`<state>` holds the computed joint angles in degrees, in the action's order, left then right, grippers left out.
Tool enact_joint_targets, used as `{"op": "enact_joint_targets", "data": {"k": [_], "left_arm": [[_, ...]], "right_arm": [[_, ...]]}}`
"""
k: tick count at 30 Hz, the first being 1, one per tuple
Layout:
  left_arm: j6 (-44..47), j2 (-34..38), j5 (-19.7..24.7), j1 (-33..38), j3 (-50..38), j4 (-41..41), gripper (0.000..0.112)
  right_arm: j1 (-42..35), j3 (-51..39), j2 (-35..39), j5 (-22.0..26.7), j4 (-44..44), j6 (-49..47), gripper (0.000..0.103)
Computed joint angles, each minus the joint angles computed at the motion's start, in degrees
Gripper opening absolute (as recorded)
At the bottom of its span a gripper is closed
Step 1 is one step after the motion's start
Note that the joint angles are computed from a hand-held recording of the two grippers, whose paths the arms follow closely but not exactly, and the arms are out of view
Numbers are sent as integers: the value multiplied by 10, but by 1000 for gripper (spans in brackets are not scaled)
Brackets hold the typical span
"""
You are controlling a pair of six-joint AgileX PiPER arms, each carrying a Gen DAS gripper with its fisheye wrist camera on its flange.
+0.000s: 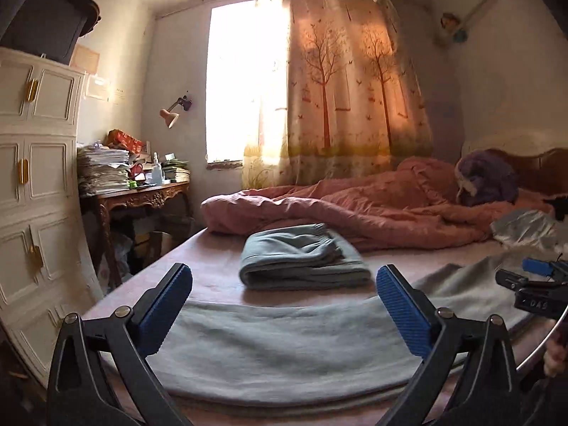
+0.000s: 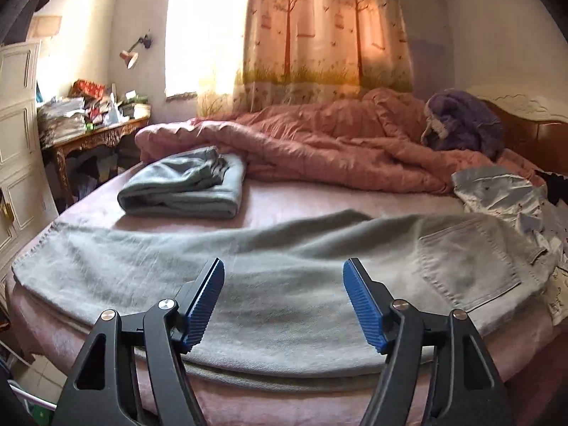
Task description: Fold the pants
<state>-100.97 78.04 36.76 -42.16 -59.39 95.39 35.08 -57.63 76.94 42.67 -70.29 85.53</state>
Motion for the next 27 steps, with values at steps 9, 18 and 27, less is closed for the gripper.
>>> {"op": "enact_joint_targets", "data": {"k": [9,18,27], "left_arm": [[-95,151,244,-178,-60,11,103],[-118,193,247,-194,-64,-3,103],[-57,229,281,-218,-101,-16,103]], "right_arm": [[84,132,-97,145,-151,193,102],[49,180,-103,60,-136,199,102],[9,192,-110,12,-135,225,102]]}}
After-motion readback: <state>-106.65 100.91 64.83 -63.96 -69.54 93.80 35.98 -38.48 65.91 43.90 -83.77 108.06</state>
